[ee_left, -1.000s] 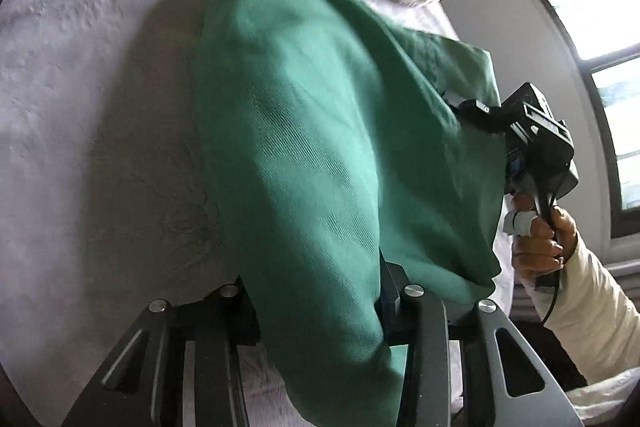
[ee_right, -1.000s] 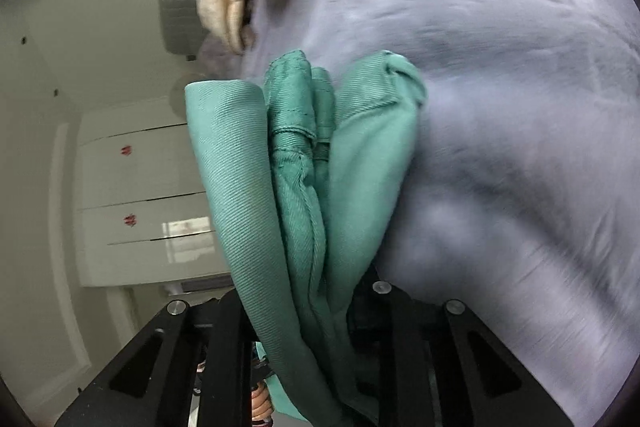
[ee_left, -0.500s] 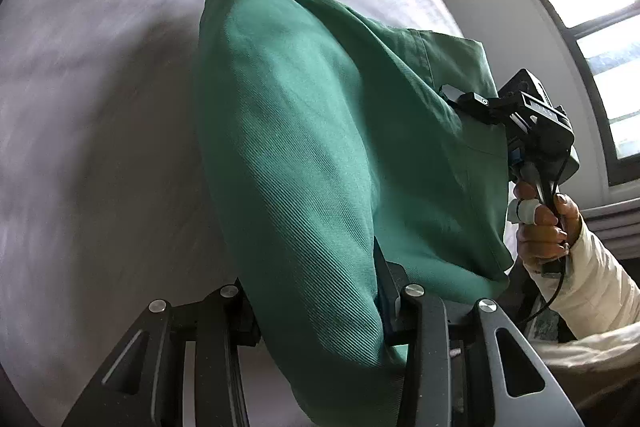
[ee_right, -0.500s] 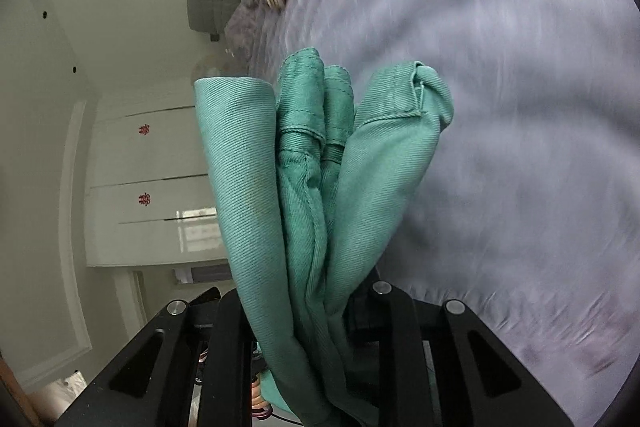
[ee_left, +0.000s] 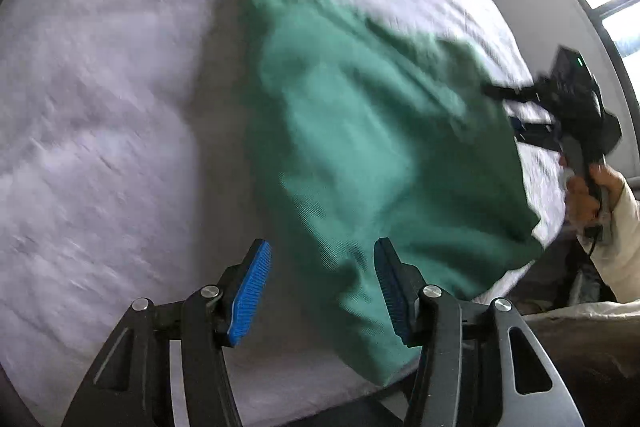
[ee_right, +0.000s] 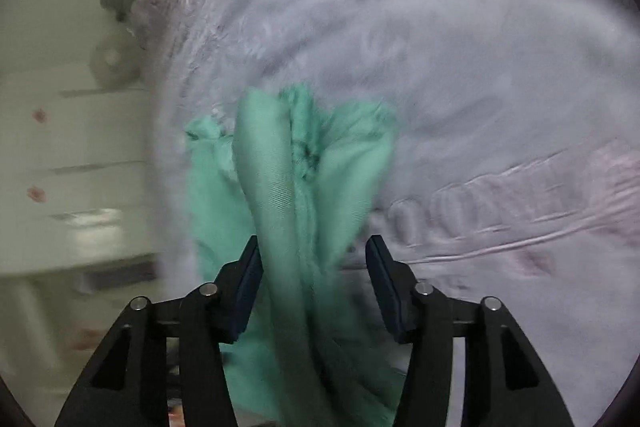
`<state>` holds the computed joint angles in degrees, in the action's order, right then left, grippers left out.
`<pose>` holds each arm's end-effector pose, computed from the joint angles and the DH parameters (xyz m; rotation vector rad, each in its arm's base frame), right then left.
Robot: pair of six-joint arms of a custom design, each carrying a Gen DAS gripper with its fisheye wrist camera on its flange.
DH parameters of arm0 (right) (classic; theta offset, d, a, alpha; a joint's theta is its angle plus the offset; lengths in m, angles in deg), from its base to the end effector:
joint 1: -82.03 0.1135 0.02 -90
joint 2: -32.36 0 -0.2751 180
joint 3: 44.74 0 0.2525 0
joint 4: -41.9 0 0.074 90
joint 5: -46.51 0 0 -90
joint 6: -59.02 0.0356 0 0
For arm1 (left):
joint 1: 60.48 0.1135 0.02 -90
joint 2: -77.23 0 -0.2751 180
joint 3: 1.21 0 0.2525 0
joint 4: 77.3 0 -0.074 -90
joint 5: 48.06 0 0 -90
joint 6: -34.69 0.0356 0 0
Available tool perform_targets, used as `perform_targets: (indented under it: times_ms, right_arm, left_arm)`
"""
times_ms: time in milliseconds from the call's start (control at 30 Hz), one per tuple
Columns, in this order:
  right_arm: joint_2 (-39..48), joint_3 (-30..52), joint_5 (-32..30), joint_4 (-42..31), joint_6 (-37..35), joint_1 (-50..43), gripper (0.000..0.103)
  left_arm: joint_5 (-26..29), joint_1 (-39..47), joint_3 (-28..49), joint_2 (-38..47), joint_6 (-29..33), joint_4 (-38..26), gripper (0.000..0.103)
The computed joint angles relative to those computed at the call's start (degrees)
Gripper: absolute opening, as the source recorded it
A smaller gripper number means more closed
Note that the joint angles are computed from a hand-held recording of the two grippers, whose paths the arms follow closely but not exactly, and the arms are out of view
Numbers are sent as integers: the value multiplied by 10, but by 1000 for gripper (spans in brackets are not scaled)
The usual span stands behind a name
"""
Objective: Fold large clothes
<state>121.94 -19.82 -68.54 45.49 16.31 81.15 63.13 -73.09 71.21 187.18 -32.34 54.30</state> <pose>0.1777 0.0123 0.0674 0.9708 2.5551 0.8345 0.3111 -0.0828 0.1114 0.9322 2.8401 -0.5473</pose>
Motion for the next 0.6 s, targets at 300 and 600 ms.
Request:
perform_targets:
  times_ms: [300, 600]
  right_arm:
    - [44, 76, 131, -104, -59, 72, 9]
    - [-47, 2, 65, -124, -70, -15, 9]
  left_arm:
    - [-99, -86, 25, 100, -108, 163, 55]
    - [-133, -75, -35, 22, -52, 163, 62]
